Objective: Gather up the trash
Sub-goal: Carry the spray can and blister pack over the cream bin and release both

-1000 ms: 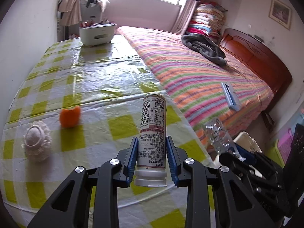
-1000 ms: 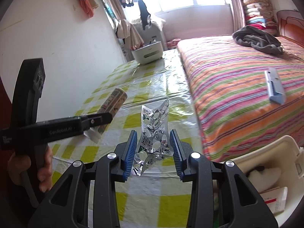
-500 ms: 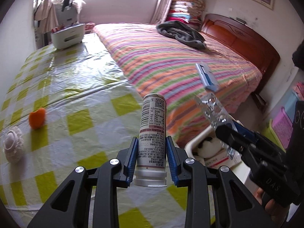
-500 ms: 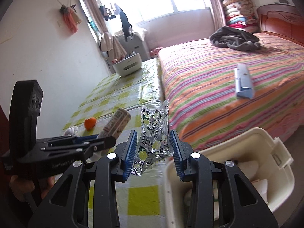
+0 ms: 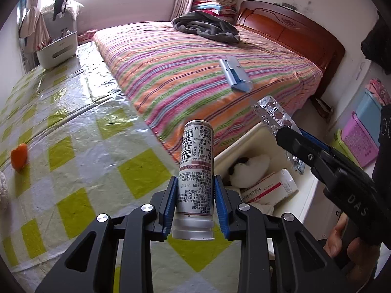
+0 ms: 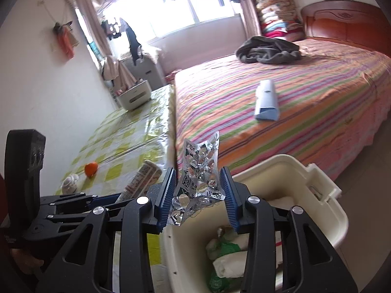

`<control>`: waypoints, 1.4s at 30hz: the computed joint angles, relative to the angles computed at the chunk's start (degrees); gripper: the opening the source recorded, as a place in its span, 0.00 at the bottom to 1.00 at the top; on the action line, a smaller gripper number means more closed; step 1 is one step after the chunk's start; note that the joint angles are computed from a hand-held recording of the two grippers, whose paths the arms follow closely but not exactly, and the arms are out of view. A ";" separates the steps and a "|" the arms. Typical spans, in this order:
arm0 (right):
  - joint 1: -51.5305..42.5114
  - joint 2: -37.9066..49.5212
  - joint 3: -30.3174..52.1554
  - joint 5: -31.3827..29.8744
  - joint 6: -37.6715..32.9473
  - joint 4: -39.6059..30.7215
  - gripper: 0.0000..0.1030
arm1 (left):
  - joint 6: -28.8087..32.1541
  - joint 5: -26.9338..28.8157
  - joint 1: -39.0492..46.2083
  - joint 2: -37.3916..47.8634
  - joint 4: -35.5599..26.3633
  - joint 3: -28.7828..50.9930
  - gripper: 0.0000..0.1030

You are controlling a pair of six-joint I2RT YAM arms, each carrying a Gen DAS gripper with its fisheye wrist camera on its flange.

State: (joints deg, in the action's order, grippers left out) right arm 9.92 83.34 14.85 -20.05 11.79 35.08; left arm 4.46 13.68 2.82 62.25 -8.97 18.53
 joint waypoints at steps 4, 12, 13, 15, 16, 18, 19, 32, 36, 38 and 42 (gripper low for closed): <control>-2.29 -0.94 -1.35 0.16 1.34 1.03 0.64 | -1.65 -1.47 -3.27 0.58 0.91 -0.14 0.28; -5.84 -5.19 -4.07 -1.97 5.52 4.13 0.65 | -4.63 -4.24 -9.58 2.52 2.53 -0.16 0.28; -6.50 -5.74 -4.54 -2.40 6.21 4.85 0.65 | -5.02 -4.63 -10.39 2.82 2.79 -0.14 0.28; -8.37 -7.00 -5.49 -3.48 7.14 6.18 0.65 | -5.60 -5.22 -12.10 3.33 3.25 -0.20 0.28; -9.22 -7.55 -5.98 -3.93 7.58 6.85 0.65 | -5.93 -5.54 -12.96 3.58 3.63 -0.30 0.28; -11.14 -8.82 -6.81 -5.20 8.55 7.71 0.65 | -6.52 -6.09 -14.40 4.32 4.26 -0.26 0.28; -12.17 -9.54 -7.46 -5.66 9.17 8.28 0.65 | -6.73 -6.22 -14.88 4.80 4.48 -0.09 0.28; -14.21 -7.35 -9.69 -5.99 12.65 15.92 0.65 | -10.53 -10.34 -22.99 6.14 7.33 -0.05 0.29; -14.23 -5.32 -9.55 -5.92 12.72 17.59 0.65 | -11.98 -13.34 -24.66 5.46 8.57 -0.53 0.62; -13.57 -4.07 -9.42 -5.30 12.85 18.59 0.65 | -12.75 -15.59 -25.34 4.19 9.59 -1.30 0.70; -13.05 -2.17 -9.18 -4.86 13.21 20.24 0.65 | -12.02 -15.99 -23.91 3.32 8.19 -1.07 0.72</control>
